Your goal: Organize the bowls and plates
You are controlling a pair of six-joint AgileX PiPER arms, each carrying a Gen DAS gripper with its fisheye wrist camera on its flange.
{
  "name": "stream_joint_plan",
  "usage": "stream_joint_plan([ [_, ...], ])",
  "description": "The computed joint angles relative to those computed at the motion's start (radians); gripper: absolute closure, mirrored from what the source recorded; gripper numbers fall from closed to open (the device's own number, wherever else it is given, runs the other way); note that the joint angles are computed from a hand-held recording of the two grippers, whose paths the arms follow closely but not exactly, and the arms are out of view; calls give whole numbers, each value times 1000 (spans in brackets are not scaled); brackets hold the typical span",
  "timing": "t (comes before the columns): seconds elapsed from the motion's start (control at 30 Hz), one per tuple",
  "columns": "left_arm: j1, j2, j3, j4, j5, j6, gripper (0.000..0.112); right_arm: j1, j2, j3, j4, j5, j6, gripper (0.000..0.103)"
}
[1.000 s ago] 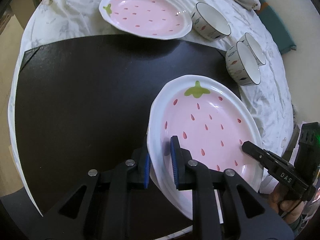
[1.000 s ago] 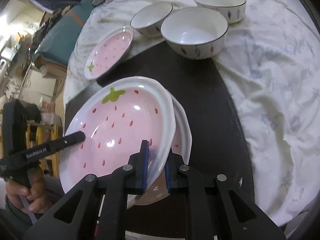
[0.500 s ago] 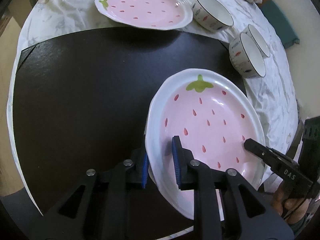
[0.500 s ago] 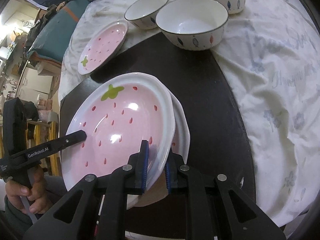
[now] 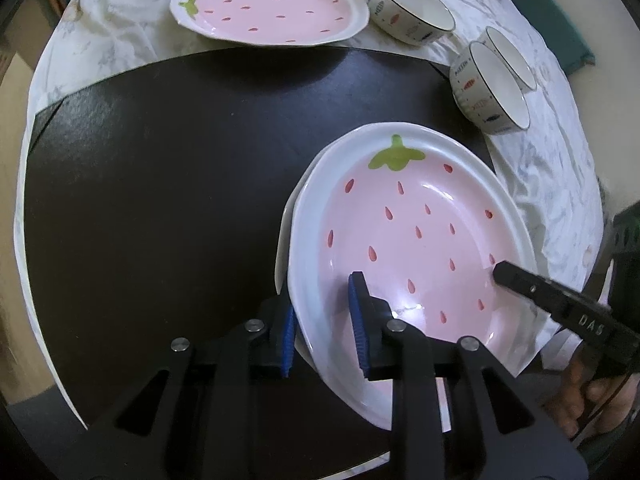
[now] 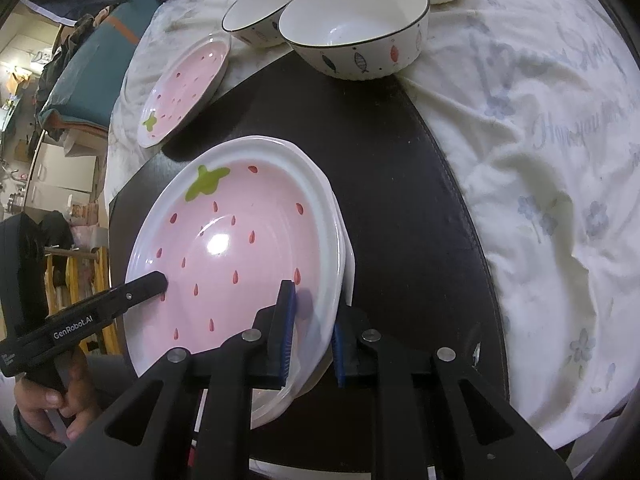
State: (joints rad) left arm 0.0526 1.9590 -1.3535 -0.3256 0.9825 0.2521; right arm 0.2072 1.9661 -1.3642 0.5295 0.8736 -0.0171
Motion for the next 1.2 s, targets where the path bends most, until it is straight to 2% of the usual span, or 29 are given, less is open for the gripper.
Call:
stream_joint_plan([
  [0.1, -5, -3, -3, 15, 2, -3, 90, 7, 0, -6, -16, 6, 15, 85],
  [0.4, 9, 12, -43, 19, 76, 20, 90, 17, 15, -29, -23, 15, 29, 85],
  [0.5, -5, 10, -47, 99, 73, -27, 88, 14, 23, -31, -12, 17, 20, 85],
  [0.63, 29, 47, -65, 54, 110, -11, 86, 19, 32, -36, -9, 19, 12, 87],
  [0.8, 16, 54, -58, 79, 87, -18, 85, 23, 41, -43, -14, 31, 14, 88],
  [0.83, 12, 61, -58, 76, 87, -10, 83, 26, 40, -45, -22, 32, 17, 88],
  [0.97, 23, 97, -62, 51, 75, -9, 58, 19, 38, -44, -19, 42, 18, 88],
  [1.07, 50, 125, -85, 13, 95, 1, 58, 19, 35, -52, -30, 55, 24, 88],
  [1.2, 30, 106, -62, 44, 63, -3, 58, 9, 7, -36, -43, 44, 40, 88],
])
